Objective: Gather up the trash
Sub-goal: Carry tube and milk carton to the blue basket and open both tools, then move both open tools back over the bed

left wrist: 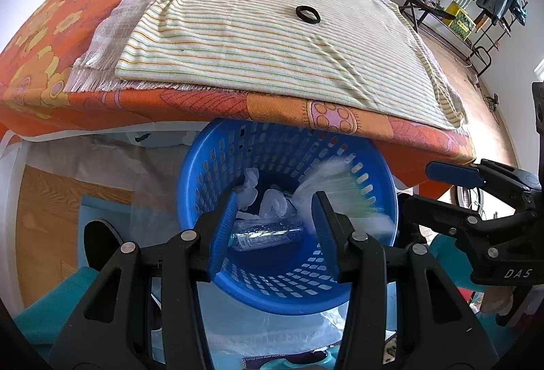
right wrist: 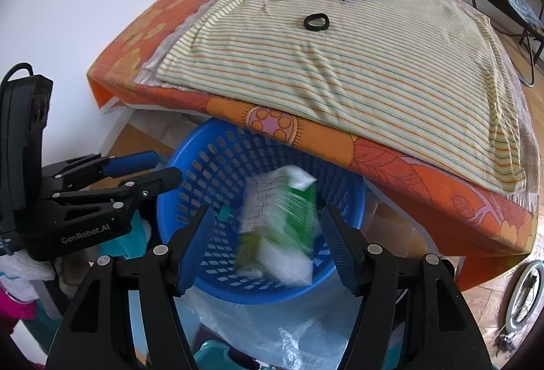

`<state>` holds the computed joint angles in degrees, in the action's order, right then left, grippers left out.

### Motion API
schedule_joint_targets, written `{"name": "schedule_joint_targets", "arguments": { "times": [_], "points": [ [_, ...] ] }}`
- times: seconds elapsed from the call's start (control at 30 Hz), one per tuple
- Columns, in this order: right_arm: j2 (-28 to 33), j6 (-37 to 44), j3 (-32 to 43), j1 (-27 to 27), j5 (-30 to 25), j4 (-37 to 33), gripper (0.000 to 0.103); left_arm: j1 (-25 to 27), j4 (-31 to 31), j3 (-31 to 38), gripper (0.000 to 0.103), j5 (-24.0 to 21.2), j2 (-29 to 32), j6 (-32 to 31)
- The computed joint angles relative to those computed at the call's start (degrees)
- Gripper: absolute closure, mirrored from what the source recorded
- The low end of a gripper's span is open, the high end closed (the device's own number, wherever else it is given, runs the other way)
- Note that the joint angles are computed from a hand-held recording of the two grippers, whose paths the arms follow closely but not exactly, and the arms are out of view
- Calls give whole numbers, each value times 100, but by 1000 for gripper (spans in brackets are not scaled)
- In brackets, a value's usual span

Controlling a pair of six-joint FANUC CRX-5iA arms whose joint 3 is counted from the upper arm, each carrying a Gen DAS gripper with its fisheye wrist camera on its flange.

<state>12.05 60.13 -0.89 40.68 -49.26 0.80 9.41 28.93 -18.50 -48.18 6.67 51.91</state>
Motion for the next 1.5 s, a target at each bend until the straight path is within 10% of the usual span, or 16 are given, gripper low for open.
{"name": "schedule_joint_targets", "arguments": {
  "times": [1.5],
  "points": [
    [-28,-253,682,-785,306,-60,38,-321,102,1465,56,-314,686,307]
  ]
}}
